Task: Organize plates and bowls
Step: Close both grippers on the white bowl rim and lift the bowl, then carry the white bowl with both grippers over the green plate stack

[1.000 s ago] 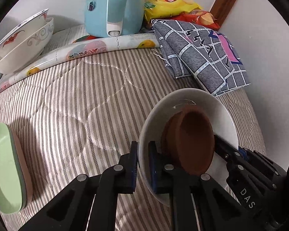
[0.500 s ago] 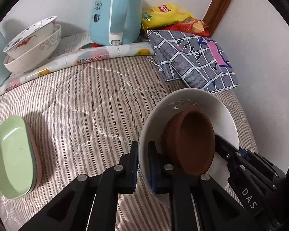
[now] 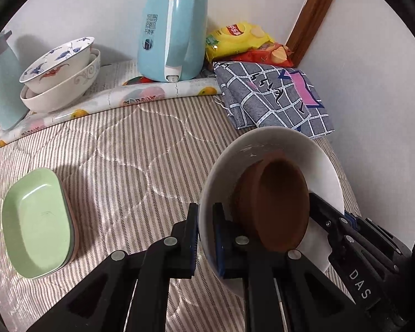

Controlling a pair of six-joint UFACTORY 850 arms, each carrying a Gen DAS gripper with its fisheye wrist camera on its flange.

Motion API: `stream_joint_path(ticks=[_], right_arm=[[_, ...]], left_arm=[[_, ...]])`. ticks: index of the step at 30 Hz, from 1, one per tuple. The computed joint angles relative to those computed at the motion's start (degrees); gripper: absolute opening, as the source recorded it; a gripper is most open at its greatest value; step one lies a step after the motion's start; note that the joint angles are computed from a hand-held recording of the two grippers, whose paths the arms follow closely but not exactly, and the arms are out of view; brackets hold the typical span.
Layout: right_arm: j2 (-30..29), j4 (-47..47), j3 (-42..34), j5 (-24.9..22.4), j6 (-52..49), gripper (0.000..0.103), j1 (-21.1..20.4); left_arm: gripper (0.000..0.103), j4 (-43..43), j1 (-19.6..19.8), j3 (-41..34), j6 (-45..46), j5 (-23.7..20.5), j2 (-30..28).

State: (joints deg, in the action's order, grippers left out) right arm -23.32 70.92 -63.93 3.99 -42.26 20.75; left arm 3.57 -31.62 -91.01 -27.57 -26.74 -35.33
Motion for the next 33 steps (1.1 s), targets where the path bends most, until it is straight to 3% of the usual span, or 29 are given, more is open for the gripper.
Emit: stream_joint_path(ticks=[33], right_arm=[[-2.7,34.1,-5.9,2.0,-34.0,0.010,5.1]], left_arm=[[0.010,-2.4,5.0,7.2,2.9,2.8,5.7]])
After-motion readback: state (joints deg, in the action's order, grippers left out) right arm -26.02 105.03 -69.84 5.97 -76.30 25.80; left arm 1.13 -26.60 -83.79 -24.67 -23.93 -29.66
